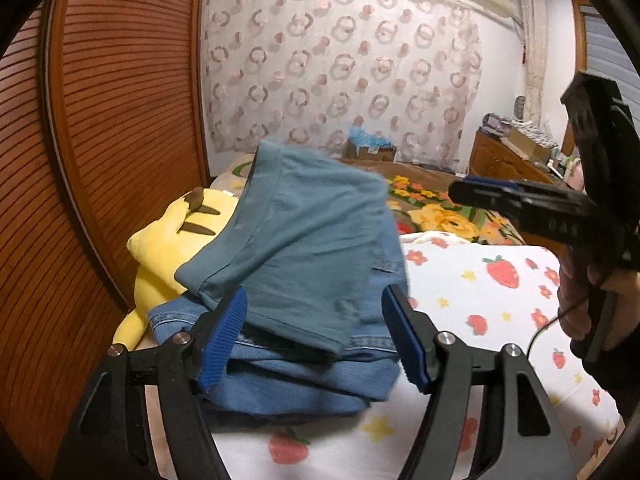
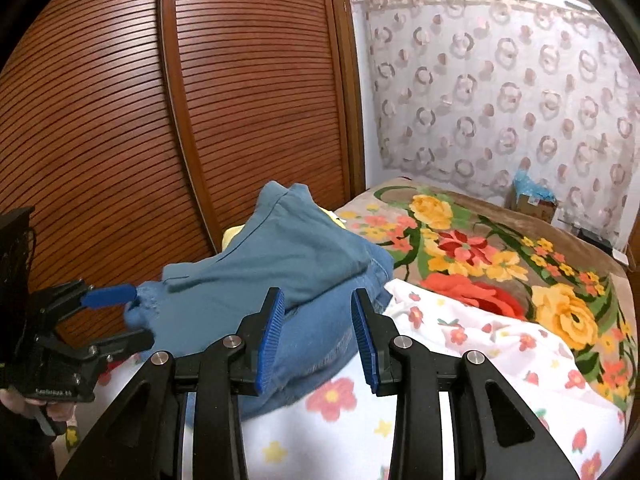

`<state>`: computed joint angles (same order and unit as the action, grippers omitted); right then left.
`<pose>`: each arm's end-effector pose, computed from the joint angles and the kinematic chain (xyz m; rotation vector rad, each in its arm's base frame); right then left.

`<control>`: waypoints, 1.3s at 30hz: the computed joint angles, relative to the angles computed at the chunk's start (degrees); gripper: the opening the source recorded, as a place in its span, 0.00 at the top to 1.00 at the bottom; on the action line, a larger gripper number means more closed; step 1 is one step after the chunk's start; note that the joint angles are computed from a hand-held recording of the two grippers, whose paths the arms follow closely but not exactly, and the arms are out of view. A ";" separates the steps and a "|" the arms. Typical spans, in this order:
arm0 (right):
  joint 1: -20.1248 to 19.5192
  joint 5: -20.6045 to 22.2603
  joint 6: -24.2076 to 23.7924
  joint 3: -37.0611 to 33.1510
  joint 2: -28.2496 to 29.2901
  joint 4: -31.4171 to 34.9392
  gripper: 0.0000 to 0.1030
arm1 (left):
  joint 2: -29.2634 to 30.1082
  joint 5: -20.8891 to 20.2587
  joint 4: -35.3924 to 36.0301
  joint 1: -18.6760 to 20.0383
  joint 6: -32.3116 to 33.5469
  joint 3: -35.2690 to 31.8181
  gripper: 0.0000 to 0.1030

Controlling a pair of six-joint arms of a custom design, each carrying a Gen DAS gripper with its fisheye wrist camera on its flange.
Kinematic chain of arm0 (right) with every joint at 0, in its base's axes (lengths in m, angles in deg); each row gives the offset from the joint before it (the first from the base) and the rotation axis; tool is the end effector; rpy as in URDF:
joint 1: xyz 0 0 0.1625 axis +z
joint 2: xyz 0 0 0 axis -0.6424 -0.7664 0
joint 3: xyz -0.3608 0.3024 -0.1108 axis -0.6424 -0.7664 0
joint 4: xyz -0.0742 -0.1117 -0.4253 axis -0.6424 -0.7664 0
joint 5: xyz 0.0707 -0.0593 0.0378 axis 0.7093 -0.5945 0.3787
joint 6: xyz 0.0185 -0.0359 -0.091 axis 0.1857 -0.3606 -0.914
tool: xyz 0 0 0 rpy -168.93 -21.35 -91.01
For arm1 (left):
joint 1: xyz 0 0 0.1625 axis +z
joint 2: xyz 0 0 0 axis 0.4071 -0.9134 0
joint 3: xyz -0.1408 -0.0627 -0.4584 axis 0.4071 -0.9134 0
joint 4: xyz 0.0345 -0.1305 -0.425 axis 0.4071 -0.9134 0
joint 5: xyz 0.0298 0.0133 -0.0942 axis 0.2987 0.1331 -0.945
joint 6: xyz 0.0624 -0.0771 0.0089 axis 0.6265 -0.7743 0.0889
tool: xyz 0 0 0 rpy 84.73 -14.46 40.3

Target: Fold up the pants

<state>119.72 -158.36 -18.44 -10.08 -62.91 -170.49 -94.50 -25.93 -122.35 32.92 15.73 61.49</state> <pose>0.0005 -0.8684 0.3851 1.2719 -2.4033 1.0045 -0.2687 -0.7932 0.0337 0.4553 2.2176 -1.1173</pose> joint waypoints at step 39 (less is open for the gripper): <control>-7.91 3.56 3.35 42.09 -28.37 -26.55 0.44 | -2.86 0.77 -11.10 -11.83 -0.84 15.03 0.00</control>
<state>111.81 -154.80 -15.09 32.01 -91.29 -197.04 -97.36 -25.16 -133.44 21.09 14.89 76.52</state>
